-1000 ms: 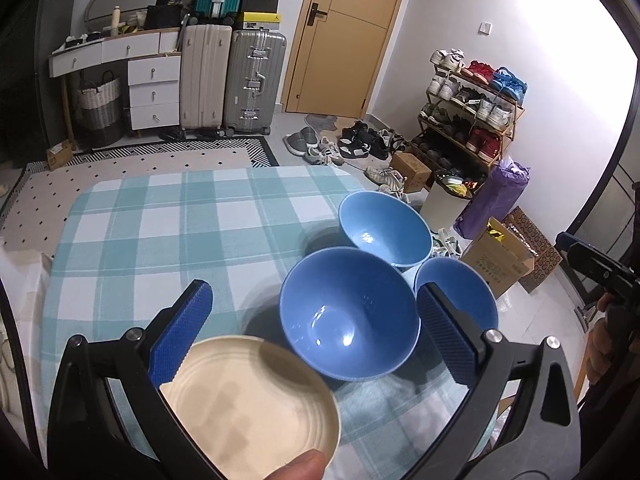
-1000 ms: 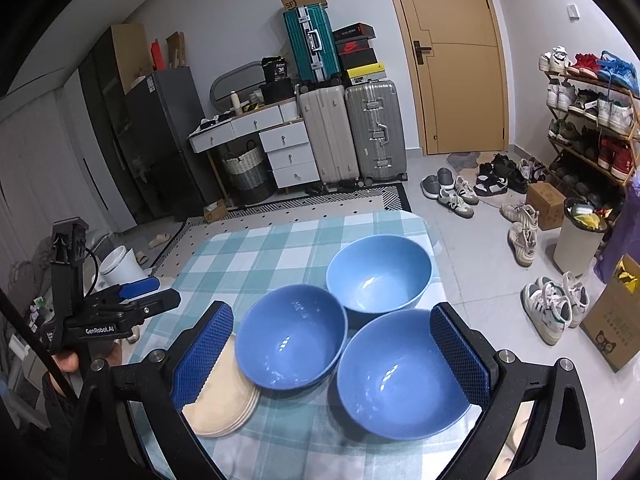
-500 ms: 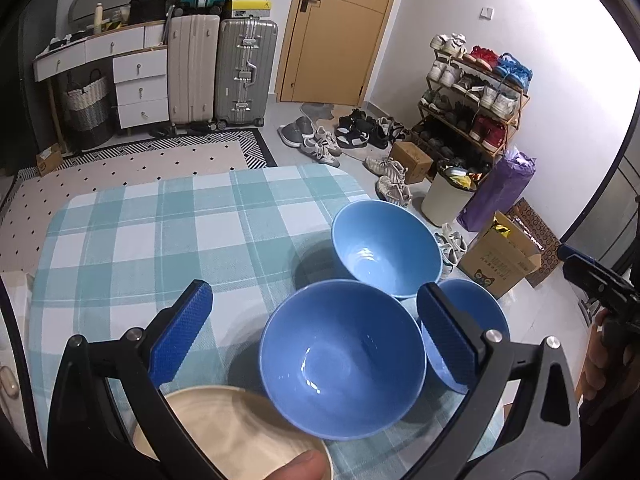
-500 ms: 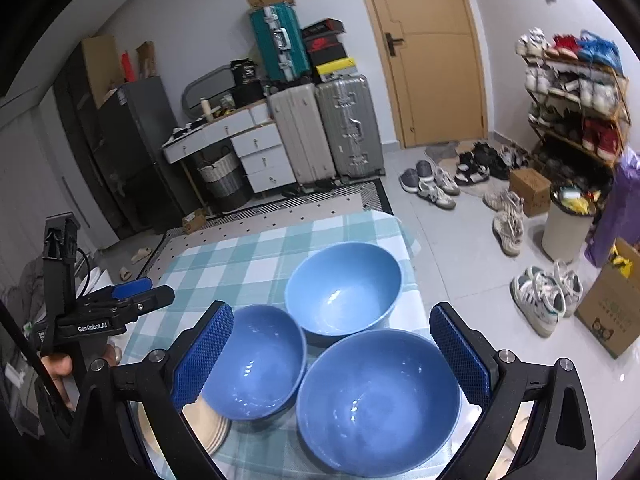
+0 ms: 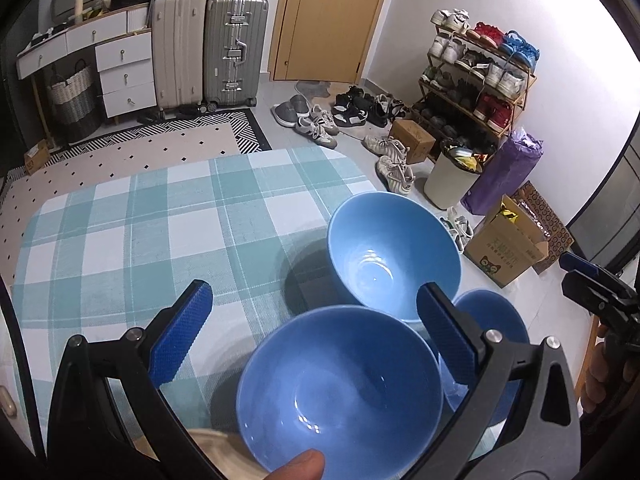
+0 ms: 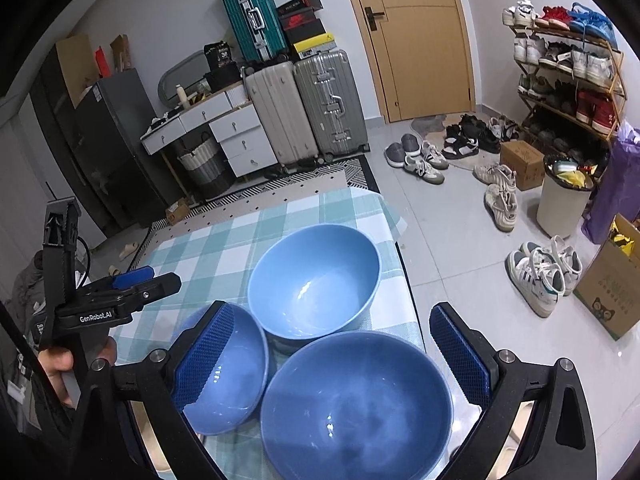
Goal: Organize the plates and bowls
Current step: 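Move both grippers over to the rim of a light-blue bowl, then close the left gripper on the bowl rim while the right gripper clamps it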
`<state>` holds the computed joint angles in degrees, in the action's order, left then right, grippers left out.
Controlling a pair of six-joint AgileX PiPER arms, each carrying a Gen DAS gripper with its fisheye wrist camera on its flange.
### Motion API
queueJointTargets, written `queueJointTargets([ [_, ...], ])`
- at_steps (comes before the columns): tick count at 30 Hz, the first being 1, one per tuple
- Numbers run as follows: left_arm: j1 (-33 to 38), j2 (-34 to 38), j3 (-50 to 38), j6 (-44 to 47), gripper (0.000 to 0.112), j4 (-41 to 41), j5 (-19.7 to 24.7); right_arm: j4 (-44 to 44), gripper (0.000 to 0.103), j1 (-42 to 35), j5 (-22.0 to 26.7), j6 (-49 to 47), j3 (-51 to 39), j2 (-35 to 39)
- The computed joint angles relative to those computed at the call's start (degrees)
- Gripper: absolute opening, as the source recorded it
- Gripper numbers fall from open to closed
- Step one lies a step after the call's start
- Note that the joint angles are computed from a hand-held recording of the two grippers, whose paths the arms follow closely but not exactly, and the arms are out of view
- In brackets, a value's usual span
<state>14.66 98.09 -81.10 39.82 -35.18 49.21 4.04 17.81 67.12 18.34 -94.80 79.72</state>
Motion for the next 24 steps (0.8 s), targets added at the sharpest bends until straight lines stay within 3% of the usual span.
queueJointTargets([
  [17,-5.6,12.7,-9.8,-6.3,0.102,3.9,-2.8,4.3,0.097,-4.3,-4.2,-4.2,0.4,9.9],
  [24,-7.9,18.6,-15.1,-9.3,0.101,6.7,-2.5,7.1,0.081,-6.4,-5.3,-5.7,1.2,13.6],
])
